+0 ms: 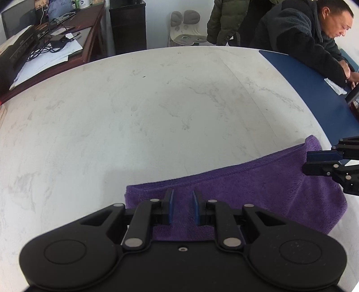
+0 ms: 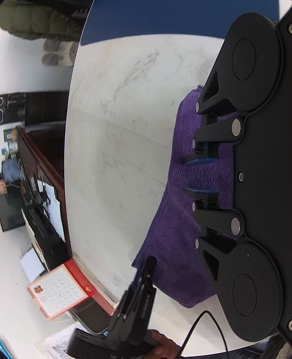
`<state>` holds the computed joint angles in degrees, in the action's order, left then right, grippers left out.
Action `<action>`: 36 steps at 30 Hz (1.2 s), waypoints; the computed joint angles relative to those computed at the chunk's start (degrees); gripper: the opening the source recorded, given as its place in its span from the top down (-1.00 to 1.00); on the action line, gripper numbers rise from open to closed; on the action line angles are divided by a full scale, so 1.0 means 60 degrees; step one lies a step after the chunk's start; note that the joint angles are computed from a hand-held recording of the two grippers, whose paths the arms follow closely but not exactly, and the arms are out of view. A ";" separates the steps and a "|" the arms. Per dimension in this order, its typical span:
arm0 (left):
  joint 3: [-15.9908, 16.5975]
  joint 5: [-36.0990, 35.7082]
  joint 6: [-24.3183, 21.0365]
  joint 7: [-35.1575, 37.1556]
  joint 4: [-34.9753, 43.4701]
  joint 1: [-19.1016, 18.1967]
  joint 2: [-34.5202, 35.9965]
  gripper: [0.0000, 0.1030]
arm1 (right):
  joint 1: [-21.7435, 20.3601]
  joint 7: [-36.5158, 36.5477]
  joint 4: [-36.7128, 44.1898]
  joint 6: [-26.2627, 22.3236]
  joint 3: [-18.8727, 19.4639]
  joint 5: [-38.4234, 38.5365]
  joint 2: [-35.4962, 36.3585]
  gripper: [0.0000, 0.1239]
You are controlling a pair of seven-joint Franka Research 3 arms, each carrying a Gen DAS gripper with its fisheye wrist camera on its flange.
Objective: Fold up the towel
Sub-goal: 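Open both grippers and release the folded towel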
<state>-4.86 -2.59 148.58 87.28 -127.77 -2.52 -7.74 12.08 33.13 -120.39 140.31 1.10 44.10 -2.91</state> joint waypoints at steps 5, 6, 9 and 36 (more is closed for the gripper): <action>0.0023 0.0189 0.0041 0.0040 0.0033 0.0088 0.0194 0.69 | 0.0016 -0.0148 0.0081 -0.0008 0.0041 -0.0392 0.0154 0.67; 0.0048 0.0088 0.0057 0.0142 0.0025 0.0094 0.0186 0.69 | 0.0011 -0.0168 0.0099 0.0042 0.0049 -0.0515 0.0208 0.67; 0.0113 -0.0224 0.0155 0.0410 -0.0055 0.0118 0.0138 0.69 | -0.0044 -0.0252 0.0173 0.0229 0.0040 -0.0625 0.0396 0.68; 0.0225 0.0076 0.0611 -0.0118 -0.0614 0.0284 -0.0259 0.64 | 0.0766 -0.3371 -0.0654 0.0850 0.0412 -0.0236 -0.0031 0.71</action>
<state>-3.51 -2.13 152.24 86.57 -131.46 -0.82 -9.29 16.67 12.90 -124.32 145.41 3.57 42.68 -3.10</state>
